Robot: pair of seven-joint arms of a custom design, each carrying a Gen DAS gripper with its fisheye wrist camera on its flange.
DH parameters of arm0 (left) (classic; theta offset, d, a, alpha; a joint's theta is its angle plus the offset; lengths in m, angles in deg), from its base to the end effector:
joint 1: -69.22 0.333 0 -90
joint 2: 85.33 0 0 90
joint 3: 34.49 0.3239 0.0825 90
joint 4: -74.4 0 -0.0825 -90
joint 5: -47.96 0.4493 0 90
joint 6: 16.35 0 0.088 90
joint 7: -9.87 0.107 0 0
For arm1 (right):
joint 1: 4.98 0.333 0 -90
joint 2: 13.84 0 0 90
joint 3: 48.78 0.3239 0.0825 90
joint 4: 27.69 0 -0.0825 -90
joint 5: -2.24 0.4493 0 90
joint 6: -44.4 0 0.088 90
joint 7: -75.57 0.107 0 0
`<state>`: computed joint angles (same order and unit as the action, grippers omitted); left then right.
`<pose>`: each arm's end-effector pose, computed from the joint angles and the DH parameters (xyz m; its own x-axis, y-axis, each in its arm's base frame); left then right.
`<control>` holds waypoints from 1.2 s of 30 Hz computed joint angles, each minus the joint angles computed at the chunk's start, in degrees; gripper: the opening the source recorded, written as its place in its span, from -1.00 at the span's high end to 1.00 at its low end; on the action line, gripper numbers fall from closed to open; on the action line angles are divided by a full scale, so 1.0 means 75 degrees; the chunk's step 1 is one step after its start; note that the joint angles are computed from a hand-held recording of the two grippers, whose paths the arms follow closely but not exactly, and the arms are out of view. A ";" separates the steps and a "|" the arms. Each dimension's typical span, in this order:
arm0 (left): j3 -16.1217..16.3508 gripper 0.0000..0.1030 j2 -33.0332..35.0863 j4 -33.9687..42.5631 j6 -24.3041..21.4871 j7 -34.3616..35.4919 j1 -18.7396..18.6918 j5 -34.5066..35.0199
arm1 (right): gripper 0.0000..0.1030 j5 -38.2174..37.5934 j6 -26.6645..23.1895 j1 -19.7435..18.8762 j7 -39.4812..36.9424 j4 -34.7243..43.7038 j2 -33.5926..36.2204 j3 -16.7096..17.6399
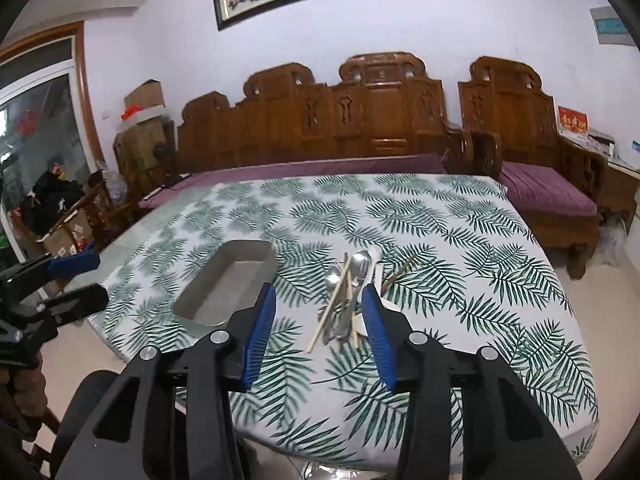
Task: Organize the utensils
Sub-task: 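Close the left tool on a wooden chopstick while the right tool grasps a white plastic spoon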
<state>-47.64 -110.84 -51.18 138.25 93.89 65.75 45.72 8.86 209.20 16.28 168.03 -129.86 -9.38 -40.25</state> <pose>0.5060 -0.1718 0.6661 -0.1984 -0.9798 0.0248 -0.5796 0.0969 -0.8092 0.6113 0.3382 0.6184 0.4413 -0.8833 -0.1580 -0.5351 -0.1177 -0.8366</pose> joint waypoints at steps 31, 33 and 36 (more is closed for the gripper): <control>0.0547 0.65 0.5240 0.4370 -0.1715 -0.0107 -0.0794 0.0100 | 0.28 -0.0218 -0.1586 -0.0545 0.0126 0.4088 0.3775 0.0130; 0.0605 0.73 0.5493 0.4625 -0.1916 -0.0239 -0.0856 0.0201 | 0.28 -0.0121 -0.1641 -0.0601 0.0084 0.4081 0.3856 0.0204; 0.0706 0.74 0.5832 0.4999 -0.2143 -0.0439 -0.0953 0.0431 | 0.28 0.0004 -0.1663 -0.0670 -0.0110 0.4020 0.3863 0.0314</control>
